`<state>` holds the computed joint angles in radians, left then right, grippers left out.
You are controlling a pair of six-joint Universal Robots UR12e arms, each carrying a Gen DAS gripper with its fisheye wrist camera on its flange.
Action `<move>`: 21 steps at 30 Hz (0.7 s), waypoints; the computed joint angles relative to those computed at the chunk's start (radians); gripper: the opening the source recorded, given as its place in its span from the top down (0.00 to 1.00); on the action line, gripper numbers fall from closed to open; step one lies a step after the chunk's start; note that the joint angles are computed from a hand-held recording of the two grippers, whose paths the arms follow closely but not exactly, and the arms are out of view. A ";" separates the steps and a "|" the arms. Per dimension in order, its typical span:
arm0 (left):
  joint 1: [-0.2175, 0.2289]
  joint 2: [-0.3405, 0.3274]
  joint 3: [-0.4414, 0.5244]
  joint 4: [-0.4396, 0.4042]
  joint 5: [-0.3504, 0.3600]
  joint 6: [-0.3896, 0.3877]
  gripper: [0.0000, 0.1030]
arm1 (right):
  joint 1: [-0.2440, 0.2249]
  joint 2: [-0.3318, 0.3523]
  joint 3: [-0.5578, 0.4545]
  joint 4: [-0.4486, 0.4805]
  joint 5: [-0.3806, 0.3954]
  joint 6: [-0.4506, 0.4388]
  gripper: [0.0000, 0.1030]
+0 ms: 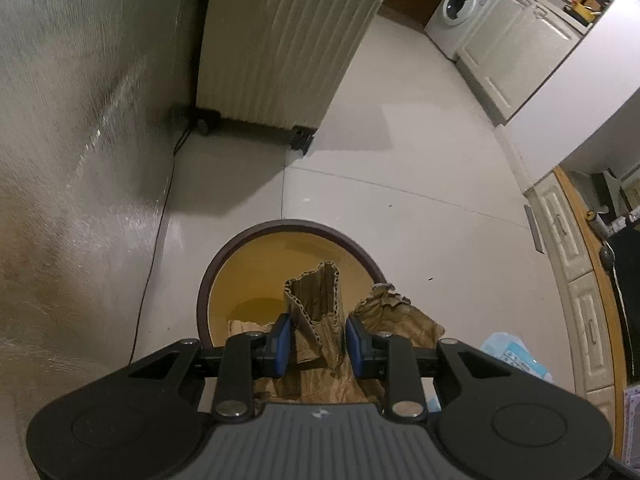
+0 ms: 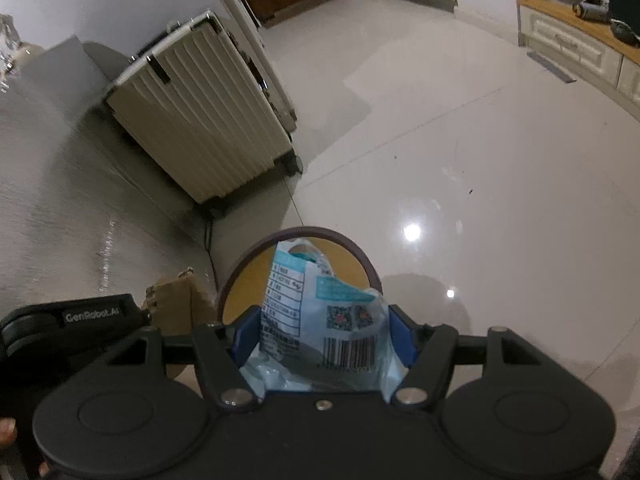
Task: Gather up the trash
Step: 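Carry both held bags over the yellow wastebasket with both tools, then open both tools to drop the paper bag and snack bag into the wastebasket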
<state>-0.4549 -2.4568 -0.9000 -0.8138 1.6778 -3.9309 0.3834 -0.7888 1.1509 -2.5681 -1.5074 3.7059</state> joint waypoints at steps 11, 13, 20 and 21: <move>0.032 -0.037 0.024 0.011 -0.048 -0.036 0.70 | 0.008 0.127 -0.181 0.053 0.004 -0.059 0.34; 0.034 -0.038 0.021 0.019 -0.057 -0.046 0.70 | 0.007 0.143 -0.207 0.051 0.016 -0.060 0.33; 0.040 -0.035 0.010 0.032 -0.059 -0.073 0.70 | 0.013 0.196 -0.308 0.136 -0.015 -0.070 0.18; 0.041 -0.034 0.006 0.037 -0.062 -0.081 0.69 | 0.012 0.196 -0.310 0.139 -0.009 -0.073 0.18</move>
<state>-0.4141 -2.4908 -0.8938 -0.7767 1.6156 -4.0119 0.3957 -0.5926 0.8414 -2.4290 -1.5159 3.6328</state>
